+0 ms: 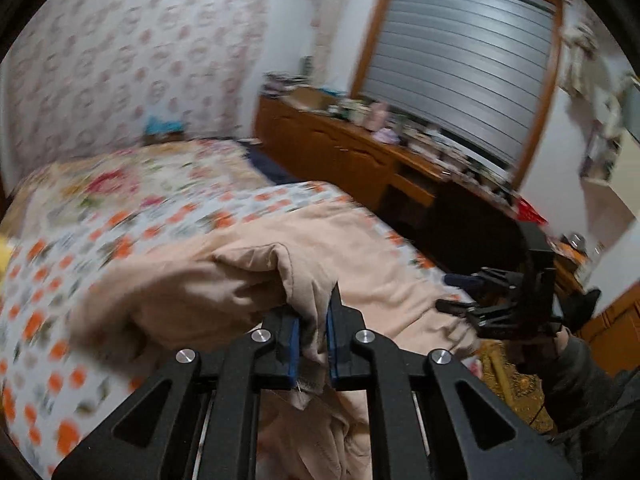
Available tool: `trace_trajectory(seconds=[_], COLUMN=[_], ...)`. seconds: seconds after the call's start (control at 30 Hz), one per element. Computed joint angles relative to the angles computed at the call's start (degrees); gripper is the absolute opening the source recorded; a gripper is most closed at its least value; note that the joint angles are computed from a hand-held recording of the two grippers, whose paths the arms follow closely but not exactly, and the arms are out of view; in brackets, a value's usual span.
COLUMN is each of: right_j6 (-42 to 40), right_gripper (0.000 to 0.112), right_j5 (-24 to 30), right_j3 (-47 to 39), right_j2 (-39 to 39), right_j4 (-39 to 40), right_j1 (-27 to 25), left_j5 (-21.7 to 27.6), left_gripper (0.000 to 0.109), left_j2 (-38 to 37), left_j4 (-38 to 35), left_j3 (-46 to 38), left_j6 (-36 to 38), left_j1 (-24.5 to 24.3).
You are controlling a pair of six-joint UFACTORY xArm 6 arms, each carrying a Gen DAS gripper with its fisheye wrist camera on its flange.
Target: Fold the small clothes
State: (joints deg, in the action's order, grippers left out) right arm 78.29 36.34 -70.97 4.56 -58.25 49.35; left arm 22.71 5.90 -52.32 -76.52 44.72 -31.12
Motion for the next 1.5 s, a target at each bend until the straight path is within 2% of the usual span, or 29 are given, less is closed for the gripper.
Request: trace_trajectory(seconds=[0.23,0.4,0.47,0.53,0.57,0.63,0.7,0.9,1.1,1.33,1.5], right_j6=[5.78,8.33,8.74,8.81,8.70,8.40,8.40,6.14,3.13,-2.62,-9.89], right_gripper=[0.059,0.058,0.058,0.058,0.058,0.058,0.058,0.058,0.058,0.058,0.058], right_j5=[2.11,1.91,1.31,0.96,0.97,1.01,0.74,-0.30,-1.98,-3.77,-6.06], right_j3=[7.88,11.45,12.08,12.23,12.14,11.26,11.03,8.86,4.26,-4.53,-11.68], right_j2=[-7.99,-11.10,-11.61,-11.53,-11.41,-10.66,-10.59,-9.05,-5.43,1.02,7.37], right_j4=[-3.18,-4.27,-4.32,-4.33,-4.22,-3.96,-4.06,-4.30,-4.75,-3.97,-0.54], right_j1=[-0.60,-0.98,-1.40,-1.58,-1.58,-1.67,-1.86,-2.47,-2.79,-1.78,-1.46], left_j5=[7.53,10.50,9.62,7.83,6.67,5.72,2.92,-3.74,-8.39,-12.29,-13.11], left_gripper=[0.011,0.012,0.020,0.047,0.052,0.069,0.075,0.078,0.078,0.078,0.078], left_j2=[8.40,10.76,11.22,10.74,10.27,9.73,8.17,4.37,0.71,-1.62,-2.80], left_j4=[4.50,6.38,12.56,14.33,14.39,14.99,15.22,20.59,21.95,27.91,26.64], left_j3=[-14.60,-19.16,-19.14,-17.51,-16.37,-15.11,-12.05,-3.28,4.76,10.44,12.42], left_j6=[-2.46,-4.13,-8.03,-8.68,-8.52,-9.20,-9.77,-16.14,-20.49,-26.96,-26.25], left_j1=[-4.71,-7.11,-7.86,-7.99,-7.76,-7.14,-6.50,-2.86,0.46,3.09,4.17])
